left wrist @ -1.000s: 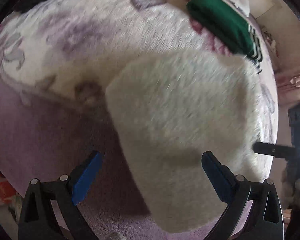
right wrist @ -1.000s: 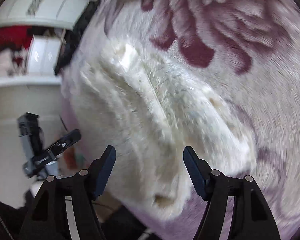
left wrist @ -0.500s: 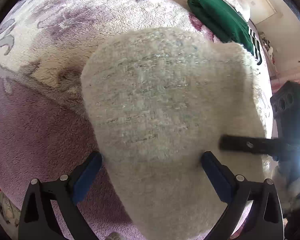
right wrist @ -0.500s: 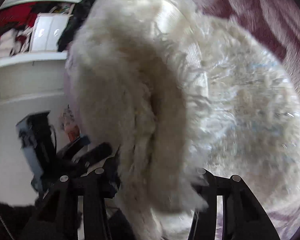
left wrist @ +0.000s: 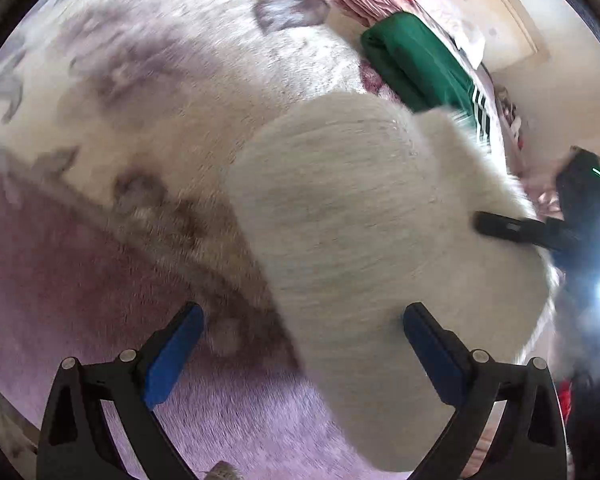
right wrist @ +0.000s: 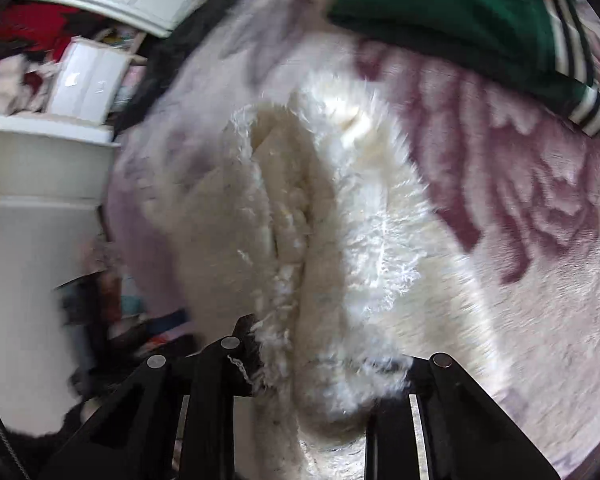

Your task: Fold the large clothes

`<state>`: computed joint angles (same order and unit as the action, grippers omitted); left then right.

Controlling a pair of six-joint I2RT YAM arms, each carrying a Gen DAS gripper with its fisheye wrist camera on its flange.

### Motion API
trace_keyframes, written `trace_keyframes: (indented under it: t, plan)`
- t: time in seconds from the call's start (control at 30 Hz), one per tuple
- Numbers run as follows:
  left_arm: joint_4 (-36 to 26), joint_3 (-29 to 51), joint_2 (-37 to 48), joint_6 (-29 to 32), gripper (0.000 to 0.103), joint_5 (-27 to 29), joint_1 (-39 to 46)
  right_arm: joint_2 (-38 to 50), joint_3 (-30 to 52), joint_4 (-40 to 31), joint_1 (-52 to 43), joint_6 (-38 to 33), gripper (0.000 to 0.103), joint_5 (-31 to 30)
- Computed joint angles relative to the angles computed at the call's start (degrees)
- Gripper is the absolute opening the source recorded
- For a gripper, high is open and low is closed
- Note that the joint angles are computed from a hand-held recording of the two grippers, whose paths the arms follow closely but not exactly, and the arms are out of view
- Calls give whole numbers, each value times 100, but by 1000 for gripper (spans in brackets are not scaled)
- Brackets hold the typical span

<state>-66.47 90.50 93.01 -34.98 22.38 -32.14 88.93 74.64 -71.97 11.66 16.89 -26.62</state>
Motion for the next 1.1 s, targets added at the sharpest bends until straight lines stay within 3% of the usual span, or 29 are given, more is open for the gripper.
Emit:
trace_keyframes:
  t: [0.2, 0.3, 0.37, 0.43, 0.47, 0.6, 0.67, 0.7, 0.8, 0.83, 0.93, 1.03, 1.1]
  plan:
    - [453, 51, 619, -135, 103, 283, -139, 728, -624, 868, 14, -354, 29, 230]
    - [437, -6, 580, -97, 103, 292, -75, 403, -651, 428, -338, -437, 39, -152]
    - [444, -194, 465, -49, 103, 266, -52, 18, -583, -4, -757, -493, 60, -25]
    - [477, -409, 410, -2, 103, 246, -29, -644, -615, -526, -1133, -427, 64, 347]
    - [531, -542, 350, 17, 103, 277, -11, -672, -689, -444, -1307, -334, 64, 402]
    - [875, -1091, 27, -111, 103, 494, 98, -1948, -1242, -1686, -2591, -680, 69, -589]
    - [884, -1186, -52, -95, 103, 539, 144, -2300, -1786, -1461, -2189, -454, 73, -1085]
    - [886, -1227, -92, -88, 103, 563, 163, -2559, -2135, -1184, -1790, 5, 73, -980]
    - [760, -1332, -245, 80, 103, 584, 261, -2967, -3293, -44, -1174, 906, 71, -1784]
    - [677, -1285, -252, 143, 103, 554, 271, -3094, -3602, 412, -1047, 1404, 40, -1901]
    - [643, -1080, -87, 210, 103, 551, 256, -3306, -3566, 1007, -698, 2430, 28, -1017]
    - [783, -934, 110, 119, 103, 719, 201, -3399, -3224, 1008, -312, 2781, 25, 92]
    - [771, -847, 213, 143, 103, 621, 104, -3326, -3467, 1063, -168, 2957, 25, 211]
